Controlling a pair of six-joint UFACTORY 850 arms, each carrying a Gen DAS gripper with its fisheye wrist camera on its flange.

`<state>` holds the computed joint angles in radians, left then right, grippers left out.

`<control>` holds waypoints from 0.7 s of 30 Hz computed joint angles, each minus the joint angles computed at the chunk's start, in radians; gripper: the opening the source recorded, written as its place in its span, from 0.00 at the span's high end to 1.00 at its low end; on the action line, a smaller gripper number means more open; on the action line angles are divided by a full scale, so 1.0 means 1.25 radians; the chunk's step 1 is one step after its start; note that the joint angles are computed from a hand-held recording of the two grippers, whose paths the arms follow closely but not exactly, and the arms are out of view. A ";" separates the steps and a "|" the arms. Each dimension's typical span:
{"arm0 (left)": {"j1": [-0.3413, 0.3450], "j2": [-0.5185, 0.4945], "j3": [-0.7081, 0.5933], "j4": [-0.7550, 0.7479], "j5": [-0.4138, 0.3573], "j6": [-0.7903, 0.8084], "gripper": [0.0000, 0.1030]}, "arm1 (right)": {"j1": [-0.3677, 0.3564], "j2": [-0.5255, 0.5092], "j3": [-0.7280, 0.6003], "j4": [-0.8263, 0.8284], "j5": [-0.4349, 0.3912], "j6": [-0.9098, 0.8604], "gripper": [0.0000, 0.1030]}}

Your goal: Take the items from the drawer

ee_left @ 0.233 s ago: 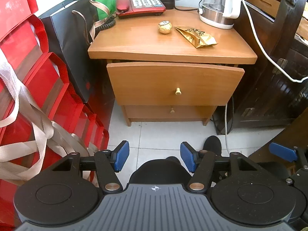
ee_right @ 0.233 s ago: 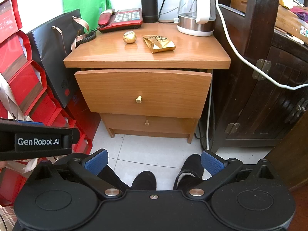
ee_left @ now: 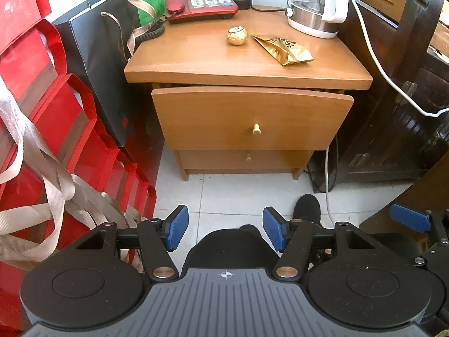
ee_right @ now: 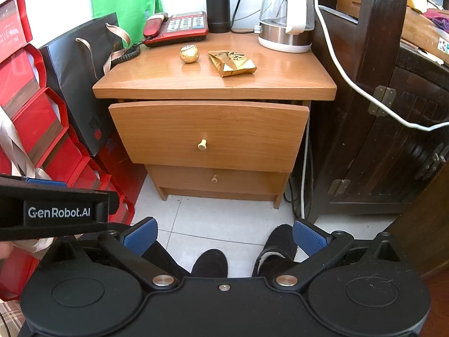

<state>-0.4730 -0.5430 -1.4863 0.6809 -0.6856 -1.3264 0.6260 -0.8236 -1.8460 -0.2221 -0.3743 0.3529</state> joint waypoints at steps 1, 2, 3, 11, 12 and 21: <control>0.000 -0.001 -0.001 -0.003 -0.001 0.003 0.40 | 0.000 0.000 0.000 0.001 0.003 0.001 0.01; 0.000 -0.001 -0.003 -0.006 -0.001 0.005 0.40 | 0.000 0.000 0.000 0.002 0.004 0.002 0.01; 0.001 -0.002 -0.004 -0.009 -0.002 0.008 0.39 | 0.000 -0.001 -0.003 0.002 0.003 0.001 0.01; 0.007 -0.002 -0.003 -0.043 0.007 0.033 0.39 | 0.000 0.000 0.004 -0.016 0.007 0.018 0.01; 0.009 0.000 -0.001 -0.049 0.012 0.035 0.39 | 0.001 -0.001 0.002 -0.018 0.004 0.020 0.01; 0.017 -0.005 -0.005 -0.081 0.017 0.055 0.39 | 0.002 -0.014 -0.016 -0.008 -0.020 0.010 0.01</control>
